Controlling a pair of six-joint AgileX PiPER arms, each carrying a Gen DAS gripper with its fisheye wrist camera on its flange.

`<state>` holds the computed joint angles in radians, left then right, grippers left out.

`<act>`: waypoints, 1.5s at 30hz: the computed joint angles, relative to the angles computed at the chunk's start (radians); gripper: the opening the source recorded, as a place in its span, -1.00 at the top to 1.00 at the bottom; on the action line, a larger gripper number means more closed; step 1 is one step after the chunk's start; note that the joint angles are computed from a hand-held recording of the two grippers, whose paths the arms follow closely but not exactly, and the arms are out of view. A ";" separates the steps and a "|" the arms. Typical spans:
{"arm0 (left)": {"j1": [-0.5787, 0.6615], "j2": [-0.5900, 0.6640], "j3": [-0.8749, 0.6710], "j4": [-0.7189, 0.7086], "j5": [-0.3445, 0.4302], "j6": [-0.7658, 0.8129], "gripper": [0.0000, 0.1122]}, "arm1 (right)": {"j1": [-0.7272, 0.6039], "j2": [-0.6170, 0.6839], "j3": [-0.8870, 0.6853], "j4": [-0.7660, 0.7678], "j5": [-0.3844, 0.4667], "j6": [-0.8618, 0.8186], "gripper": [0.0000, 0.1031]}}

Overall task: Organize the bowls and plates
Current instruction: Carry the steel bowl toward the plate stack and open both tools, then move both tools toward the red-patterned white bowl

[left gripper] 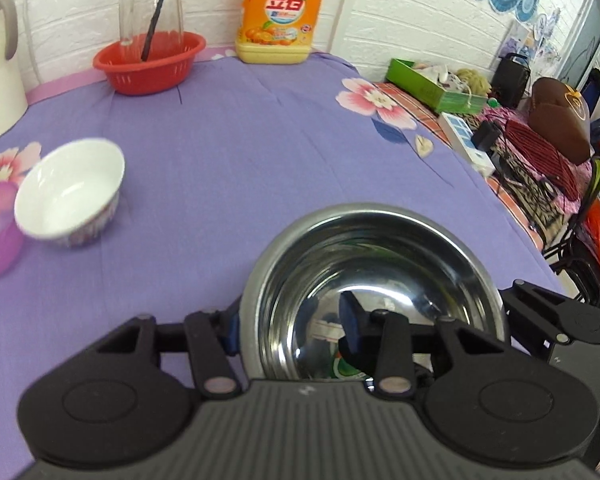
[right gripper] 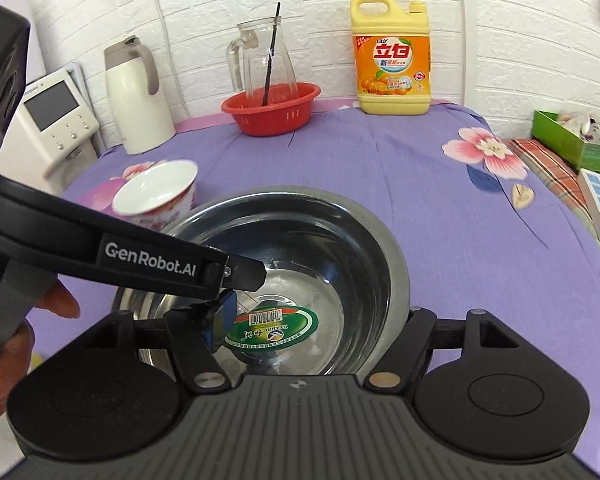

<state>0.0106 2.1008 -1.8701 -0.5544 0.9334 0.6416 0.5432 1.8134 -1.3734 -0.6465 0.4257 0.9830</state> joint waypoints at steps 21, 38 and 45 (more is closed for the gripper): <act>0.047 -0.254 0.564 -0.168 -0.202 0.234 0.31 | 0.193 -0.154 0.326 -0.355 0.006 0.482 -1.00; 0.173 -0.307 0.566 -0.320 -0.157 0.421 -0.27 | 0.207 -0.300 0.428 -0.475 0.054 0.543 -1.00; 0.287 -0.180 0.335 -0.317 -0.085 0.280 -0.27 | 0.081 -0.219 0.244 -0.248 -0.020 0.196 -1.00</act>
